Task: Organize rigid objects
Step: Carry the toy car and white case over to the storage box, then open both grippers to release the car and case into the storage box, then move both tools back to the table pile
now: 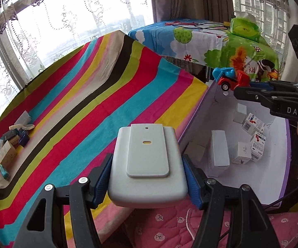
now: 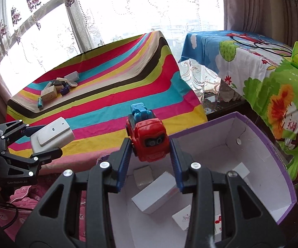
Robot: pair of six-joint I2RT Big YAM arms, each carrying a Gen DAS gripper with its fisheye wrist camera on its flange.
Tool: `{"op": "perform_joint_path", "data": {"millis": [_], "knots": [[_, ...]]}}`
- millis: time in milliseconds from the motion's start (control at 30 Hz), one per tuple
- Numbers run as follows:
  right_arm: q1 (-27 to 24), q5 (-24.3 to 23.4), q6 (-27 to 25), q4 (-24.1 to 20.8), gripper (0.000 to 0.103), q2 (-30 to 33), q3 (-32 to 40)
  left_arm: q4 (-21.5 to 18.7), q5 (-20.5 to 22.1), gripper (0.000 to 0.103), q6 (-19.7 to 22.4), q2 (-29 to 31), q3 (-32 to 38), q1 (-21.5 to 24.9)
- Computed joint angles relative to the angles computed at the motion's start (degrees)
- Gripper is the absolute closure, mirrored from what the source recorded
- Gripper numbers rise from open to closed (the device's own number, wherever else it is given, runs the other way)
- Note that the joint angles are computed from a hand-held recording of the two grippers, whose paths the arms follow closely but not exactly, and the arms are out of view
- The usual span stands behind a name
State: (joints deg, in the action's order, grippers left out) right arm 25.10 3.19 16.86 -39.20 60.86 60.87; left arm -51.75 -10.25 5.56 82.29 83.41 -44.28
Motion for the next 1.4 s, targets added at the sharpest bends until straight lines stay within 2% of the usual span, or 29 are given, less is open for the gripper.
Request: {"op": "perform_joint_path", "data": {"millis": [133, 267, 333, 467, 633, 733, 867, 1000, 1067, 1200, 1300, 1400], "knots": [[-2.94, 1.71, 0.09, -2.01, 0.061, -3.02, -2.38, -0.72, 1.46, 0.039, 3.78, 2.84, 2.50, -3.88], [-4.94, 4.33, -1.05, -4.78, 0.061, -4.37, -3.31, -3.82, 7.68, 0.039, 4.91, 6.41, 6.25, -6.00], [-6.23, 5.34, -1.54, -6.22, 0.061, -4.84, -3.54, -4.07, 8.89, 0.039, 6.47, 7.61, 7.20, -7.32], [-8.75, 8.44, -2.93, -9.27, 0.061, -5.79, -3.82, -3.61, 9.81, 0.039, 10.16, 8.01, 6.90, -9.58], [-11.06, 9.43, -2.26, -11.69, 0.060, -5.71, -3.26, -3.71, 16.81, 0.036, 13.57, 7.24, 5.16, -9.77], [-10.12, 11.73, -0.77, -13.08, 0.038, -4.46, -1.61, -1.32, 16.01, 0.029, 12.56, 5.66, 3.24, -9.23], [-6.90, 13.08, -1.09, -11.60, 0.035, -2.69, 1.17, 0.06, 19.30, 0.028, 6.42, 4.32, 2.05, -4.31], [-2.76, 13.50, -2.10, -11.20, 0.033, 1.43, 4.97, 4.00, 18.34, 0.028, 1.18, 1.36, -1.86, 2.88], [0.01, 12.87, -2.59, -10.99, 0.032, 4.02, 6.92, 6.12, 15.66, 0.027, -0.79, -0.44, -4.81, 7.38], [6.29, 9.66, -5.74, -11.02, 0.027, 11.04, 11.61, 9.04, 7.17, 0.027, -2.74, -3.05, -10.18, 17.13], [10.80, 5.97, -8.75, -11.35, 0.027, 18.05, 17.21, 9.62, 3.07, 0.026, -4.79, -3.20, -11.94, 25.40], [14.68, 3.21, -11.63, -11.06, 0.022, 26.17, 24.60, 9.97, -0.33, 0.026, -6.49, -1.55, -11.59, 33.30]]}}
